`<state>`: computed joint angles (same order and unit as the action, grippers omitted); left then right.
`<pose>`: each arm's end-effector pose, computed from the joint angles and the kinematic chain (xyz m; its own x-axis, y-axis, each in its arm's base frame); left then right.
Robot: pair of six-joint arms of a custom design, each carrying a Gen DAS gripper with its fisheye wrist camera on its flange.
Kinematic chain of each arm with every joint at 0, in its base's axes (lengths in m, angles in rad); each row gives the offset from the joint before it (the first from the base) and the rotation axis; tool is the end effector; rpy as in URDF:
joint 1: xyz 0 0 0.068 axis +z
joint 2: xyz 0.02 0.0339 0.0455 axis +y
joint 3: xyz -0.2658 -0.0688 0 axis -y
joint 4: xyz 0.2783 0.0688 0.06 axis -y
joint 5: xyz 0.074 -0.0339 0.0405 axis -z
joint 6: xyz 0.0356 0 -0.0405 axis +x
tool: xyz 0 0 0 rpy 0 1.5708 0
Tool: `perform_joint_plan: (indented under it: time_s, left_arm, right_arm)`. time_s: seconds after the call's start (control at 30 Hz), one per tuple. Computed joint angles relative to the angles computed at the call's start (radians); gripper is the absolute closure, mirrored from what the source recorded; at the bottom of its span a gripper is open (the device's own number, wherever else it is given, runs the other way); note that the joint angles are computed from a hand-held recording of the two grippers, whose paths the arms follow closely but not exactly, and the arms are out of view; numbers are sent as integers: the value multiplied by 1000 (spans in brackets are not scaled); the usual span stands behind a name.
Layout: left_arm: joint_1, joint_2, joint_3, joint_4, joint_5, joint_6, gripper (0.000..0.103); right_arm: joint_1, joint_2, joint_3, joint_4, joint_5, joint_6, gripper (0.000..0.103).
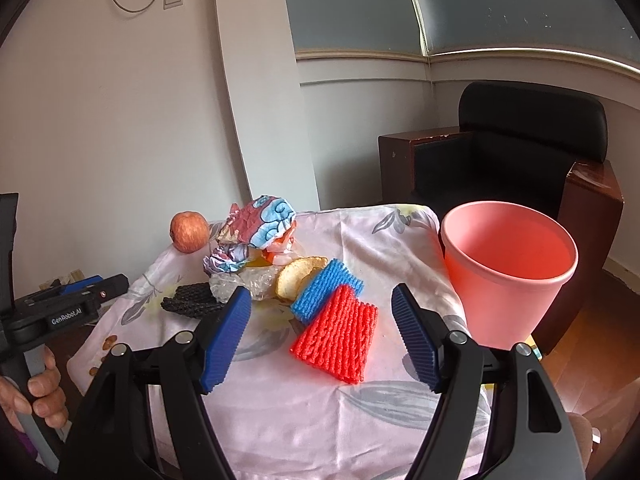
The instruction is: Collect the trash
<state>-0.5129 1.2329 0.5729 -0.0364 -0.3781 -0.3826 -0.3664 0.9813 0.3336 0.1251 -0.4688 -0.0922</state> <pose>0.2423 -0.1214 0.1723 -0.5966 -0.0622 -0.8001 -0.0145 0.9977 -0.0667 0.2130 -0.0645 0.1616 -0.4598 0.0885 -0.8836 -0.0886 0.9855 0.1448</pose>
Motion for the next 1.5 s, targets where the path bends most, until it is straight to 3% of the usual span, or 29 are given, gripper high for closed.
perform_joint_plan:
  time_s: [0.33, 0.63, 0.9, 1.03, 1.23, 1.5]
  left_arm:
    - [116, 135, 34, 48, 198, 73, 50]
    - [117, 325, 156, 60, 249, 94, 50]
    - [160, 412, 215, 35, 315, 99, 80]
    - [170, 400, 203, 54, 336, 121, 94]
    - [160, 300, 159, 57, 348, 167, 96]
    - [159, 77, 84, 4, 373, 222, 96]
  right_arm:
    - [-18, 199, 85, -14, -21, -67, 30]
    - [-14, 314, 157, -58, -34, -105, 35]
    - [4, 389, 206, -65, -26, -103, 35]
    - [10, 411, 225, -76, -24, -100, 35]
    - [14, 449, 253, -99, -17, -92, 37]
    - [36, 537, 315, -174, 12, -87, 51]
